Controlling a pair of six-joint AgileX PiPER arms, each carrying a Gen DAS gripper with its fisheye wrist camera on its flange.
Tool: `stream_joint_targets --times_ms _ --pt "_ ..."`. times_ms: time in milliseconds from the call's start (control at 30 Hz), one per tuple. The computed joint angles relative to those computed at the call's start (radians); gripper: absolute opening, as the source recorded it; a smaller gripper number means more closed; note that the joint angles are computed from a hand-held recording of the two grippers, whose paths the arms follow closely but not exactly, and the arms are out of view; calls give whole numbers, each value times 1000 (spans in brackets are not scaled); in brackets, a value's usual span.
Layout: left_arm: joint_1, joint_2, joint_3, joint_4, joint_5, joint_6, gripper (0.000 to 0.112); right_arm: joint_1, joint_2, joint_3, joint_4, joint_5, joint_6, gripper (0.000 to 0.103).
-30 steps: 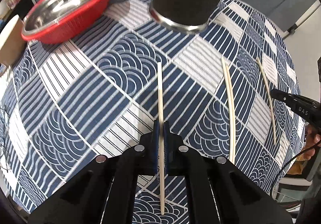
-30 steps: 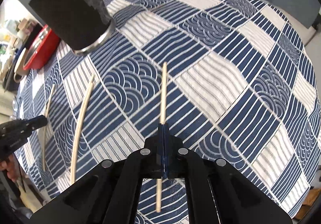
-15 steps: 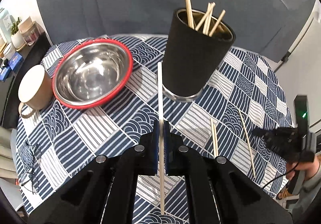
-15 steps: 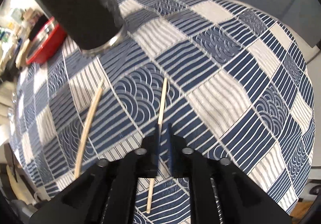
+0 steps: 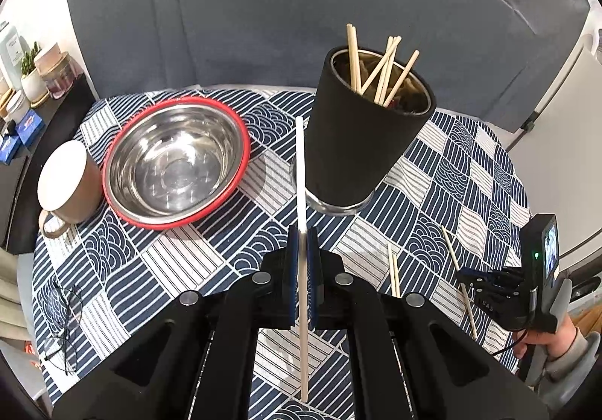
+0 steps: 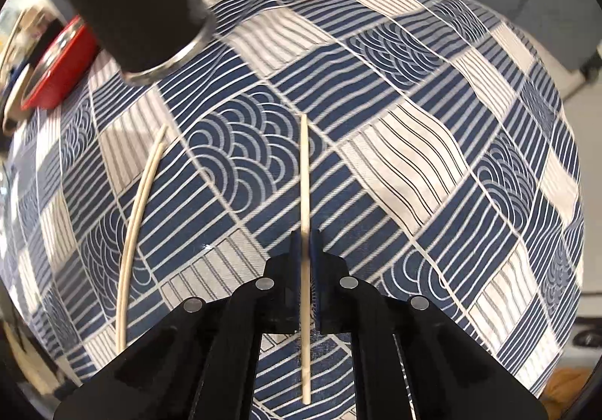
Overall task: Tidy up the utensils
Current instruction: 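Lift both sticks over the black holder and open both tools inside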
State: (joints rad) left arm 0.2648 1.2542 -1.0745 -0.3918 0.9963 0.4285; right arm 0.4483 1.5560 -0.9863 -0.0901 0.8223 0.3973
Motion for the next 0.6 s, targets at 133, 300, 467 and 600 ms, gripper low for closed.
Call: stream_joint_targets --times_ms 133,300,467,600 --pt "11 12 -39 -16 16 9 5 -83 -33 8 87 5 -66 4" --pt "0 41 -121 -16 26 -6 5 -138 -100 -48 96 29 -97 4" --pt "-34 98 -264 6 39 -56 5 -174 -139 -241 119 90 -151 4" --pt "-54 146 -385 8 58 -82 5 -147 -92 -432 108 117 -139 4"
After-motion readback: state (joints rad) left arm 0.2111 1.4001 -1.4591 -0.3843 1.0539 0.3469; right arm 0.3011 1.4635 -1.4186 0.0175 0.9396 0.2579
